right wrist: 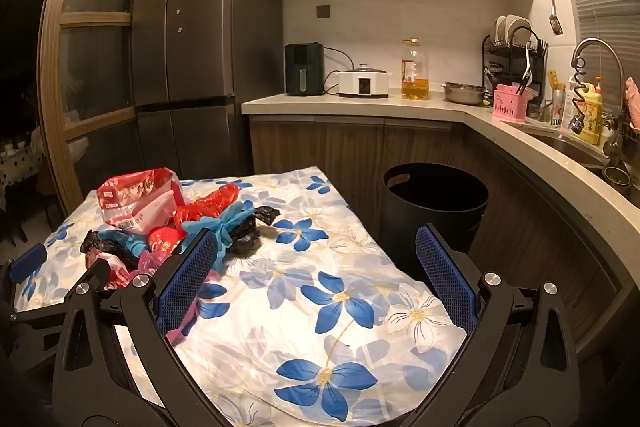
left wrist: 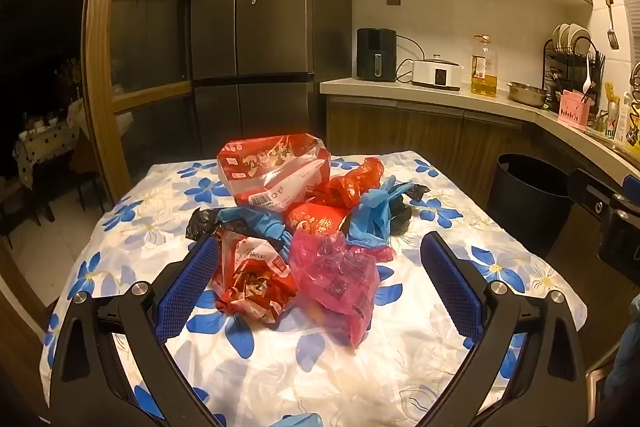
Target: Collect trash
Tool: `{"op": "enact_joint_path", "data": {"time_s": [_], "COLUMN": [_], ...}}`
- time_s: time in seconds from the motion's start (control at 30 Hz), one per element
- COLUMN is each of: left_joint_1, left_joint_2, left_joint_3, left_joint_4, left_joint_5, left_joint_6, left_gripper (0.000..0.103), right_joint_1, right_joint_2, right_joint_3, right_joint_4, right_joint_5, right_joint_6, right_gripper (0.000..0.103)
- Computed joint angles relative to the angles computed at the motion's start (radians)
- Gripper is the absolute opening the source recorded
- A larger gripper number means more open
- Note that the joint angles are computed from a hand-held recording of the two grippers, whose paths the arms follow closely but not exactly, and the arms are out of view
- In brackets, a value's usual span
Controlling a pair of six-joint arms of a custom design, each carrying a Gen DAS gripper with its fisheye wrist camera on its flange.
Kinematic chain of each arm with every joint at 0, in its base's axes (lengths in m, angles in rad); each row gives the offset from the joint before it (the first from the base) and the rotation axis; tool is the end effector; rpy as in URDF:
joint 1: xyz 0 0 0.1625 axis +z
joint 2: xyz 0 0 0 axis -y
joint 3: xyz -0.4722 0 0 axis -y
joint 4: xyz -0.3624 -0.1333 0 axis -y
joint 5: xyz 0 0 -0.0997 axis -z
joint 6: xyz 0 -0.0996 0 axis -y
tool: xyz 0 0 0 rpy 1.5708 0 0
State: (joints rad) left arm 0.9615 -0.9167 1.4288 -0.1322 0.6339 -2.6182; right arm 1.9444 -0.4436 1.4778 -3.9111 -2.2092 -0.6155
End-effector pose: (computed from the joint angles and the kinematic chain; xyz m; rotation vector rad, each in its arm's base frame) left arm -0.1803 -0.6315 0.2452 0.4727 1.9648 -1.3354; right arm 0.3298 -0.6387 0.1290 0.5004 -1.9853 1.4283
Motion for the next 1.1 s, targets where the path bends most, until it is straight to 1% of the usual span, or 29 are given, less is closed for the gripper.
{"op": "enact_joint_path", "data": {"time_s": [0.07,0.13,1.1], "left_joint_1": [-0.002,0.0,-0.01], "left_joint_2": [0.0,-0.004,0.005], "left_joint_3": [0.006,0.007,0.006], "left_joint_4": [-0.018,-0.01,-0.008], "left_joint_5": [-0.004,0.008,0.002], "left_joint_6": [0.019,-0.004,-0.016], "left_gripper": [0.097,0.097,0.097], "right_joint_1": [0.0,0.0,-0.001], "right_joint_2": [-0.001,-0.003,-0.004], "right_joint_3": [0.001,0.004,0.008], "right_joint_4": [0.003,0.003,-0.001], "right_joint_5": [-0.002,0.001,-0.003], "right_joint_6": [0.001,0.003,0.001], "right_gripper": [0.098,0.098,0.098]}}
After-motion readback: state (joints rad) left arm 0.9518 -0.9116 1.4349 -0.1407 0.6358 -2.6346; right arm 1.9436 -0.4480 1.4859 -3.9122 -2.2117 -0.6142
